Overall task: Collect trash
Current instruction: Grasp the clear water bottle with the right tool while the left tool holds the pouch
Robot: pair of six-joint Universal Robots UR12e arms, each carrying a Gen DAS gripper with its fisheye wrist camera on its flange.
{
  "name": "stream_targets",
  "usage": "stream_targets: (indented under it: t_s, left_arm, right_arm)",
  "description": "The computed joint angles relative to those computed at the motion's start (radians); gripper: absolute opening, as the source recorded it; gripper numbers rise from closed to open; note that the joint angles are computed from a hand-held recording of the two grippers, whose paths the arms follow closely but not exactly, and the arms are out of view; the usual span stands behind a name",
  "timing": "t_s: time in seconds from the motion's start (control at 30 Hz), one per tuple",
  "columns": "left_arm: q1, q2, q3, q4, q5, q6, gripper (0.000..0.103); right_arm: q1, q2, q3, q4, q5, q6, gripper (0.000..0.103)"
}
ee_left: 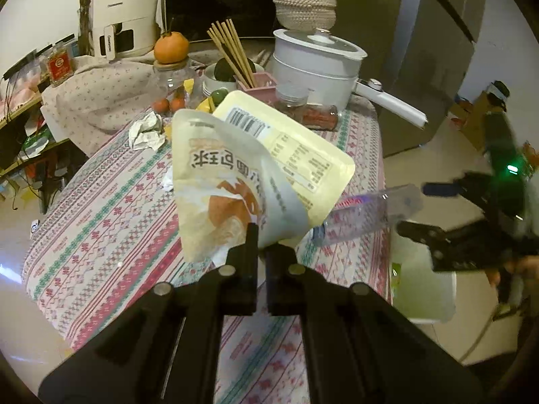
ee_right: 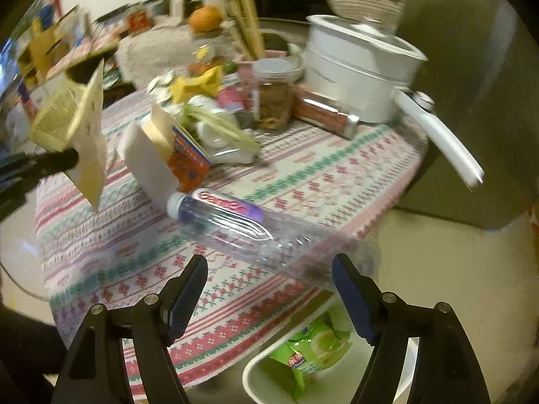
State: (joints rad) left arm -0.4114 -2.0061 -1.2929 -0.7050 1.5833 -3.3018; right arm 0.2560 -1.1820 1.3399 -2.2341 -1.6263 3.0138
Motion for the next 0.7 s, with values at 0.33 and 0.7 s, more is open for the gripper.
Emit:
stream_targets:
  t_s: [0.33, 0.7]
  left_arm:
    - [0.027, 0.038, -0.050, -0.031, -0.007, -0.002, 0.004]
    - [0.037, 0.037, -0.042, -0.102, -0.011, -0.005, 0.004]
  right_arm:
    - [0.028, 0.088, -0.111, 0.141, -0.042, -0.214, 0.078]
    - [0.071, 0.180, -0.204, 0.219, -0.172, -0.342, 0.077]
